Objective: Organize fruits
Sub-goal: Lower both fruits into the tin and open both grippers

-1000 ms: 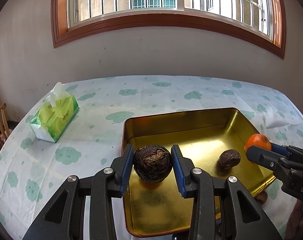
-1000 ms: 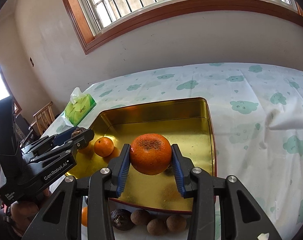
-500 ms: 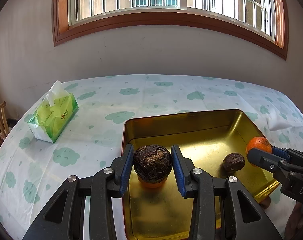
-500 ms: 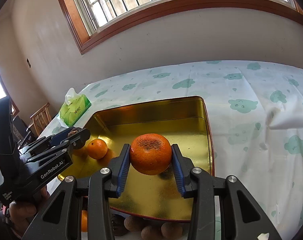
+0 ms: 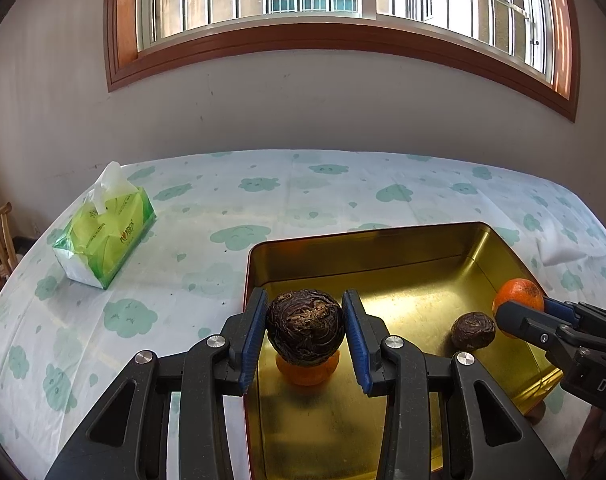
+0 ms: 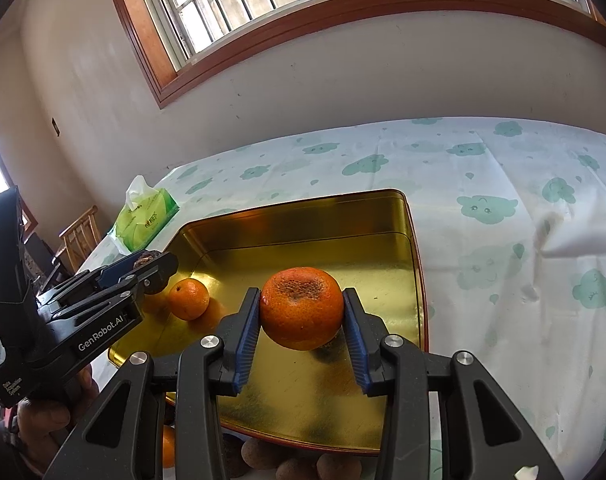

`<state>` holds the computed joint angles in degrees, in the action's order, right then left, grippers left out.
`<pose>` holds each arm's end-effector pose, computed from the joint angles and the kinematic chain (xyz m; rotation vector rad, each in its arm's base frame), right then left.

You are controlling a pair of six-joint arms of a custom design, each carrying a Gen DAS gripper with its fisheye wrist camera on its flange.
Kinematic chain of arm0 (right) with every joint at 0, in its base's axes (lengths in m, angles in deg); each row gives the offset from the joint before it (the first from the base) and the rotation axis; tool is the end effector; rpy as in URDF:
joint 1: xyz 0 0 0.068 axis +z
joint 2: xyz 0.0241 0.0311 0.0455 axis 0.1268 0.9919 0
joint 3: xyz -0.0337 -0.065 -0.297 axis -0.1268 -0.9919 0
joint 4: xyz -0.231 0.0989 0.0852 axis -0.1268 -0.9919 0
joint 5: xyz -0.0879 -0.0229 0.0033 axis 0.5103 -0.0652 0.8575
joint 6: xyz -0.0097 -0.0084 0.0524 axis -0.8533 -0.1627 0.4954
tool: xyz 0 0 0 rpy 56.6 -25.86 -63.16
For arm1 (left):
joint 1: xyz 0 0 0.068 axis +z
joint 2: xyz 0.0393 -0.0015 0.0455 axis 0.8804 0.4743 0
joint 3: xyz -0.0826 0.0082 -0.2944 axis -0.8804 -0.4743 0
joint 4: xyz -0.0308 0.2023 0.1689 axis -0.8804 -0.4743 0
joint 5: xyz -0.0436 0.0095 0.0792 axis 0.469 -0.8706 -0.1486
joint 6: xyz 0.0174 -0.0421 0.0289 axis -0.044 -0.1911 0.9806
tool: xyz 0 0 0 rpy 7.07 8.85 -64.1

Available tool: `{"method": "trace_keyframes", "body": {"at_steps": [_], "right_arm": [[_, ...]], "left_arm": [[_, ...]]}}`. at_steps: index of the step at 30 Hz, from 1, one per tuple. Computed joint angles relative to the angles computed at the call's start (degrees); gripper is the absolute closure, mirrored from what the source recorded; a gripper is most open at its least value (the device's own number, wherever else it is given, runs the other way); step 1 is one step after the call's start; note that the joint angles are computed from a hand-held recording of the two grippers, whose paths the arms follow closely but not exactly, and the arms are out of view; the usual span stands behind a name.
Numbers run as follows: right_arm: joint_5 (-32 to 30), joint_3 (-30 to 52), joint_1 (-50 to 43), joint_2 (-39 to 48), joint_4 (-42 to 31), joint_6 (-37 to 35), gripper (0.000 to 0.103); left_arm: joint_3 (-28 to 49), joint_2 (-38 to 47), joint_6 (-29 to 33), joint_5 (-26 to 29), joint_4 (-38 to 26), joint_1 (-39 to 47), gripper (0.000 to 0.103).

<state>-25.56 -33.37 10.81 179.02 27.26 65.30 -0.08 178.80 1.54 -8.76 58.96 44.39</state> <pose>0.2857 0.0239 0.1452 0.1168 2.2109 0.3669 0.3267 -0.1009 0.1755 0.3086 2.2247 -0.1455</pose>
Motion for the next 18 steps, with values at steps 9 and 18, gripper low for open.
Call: {"method": "trace_keyframes", "body": {"at_steps": [9, 18], "right_arm": [[-0.1, 0.1, -0.1, 0.4, 0.1, -0.1, 0.066], [-0.1, 0.5, -0.1, 1.8, 1.0, 0.0, 0.066]], "left_arm": [[0.5, 0.6, 0.2, -0.1, 0.1, 0.1, 0.064], [1.5, 2.0, 0.0, 0.2, 0.4, 0.4, 0.064]]}}
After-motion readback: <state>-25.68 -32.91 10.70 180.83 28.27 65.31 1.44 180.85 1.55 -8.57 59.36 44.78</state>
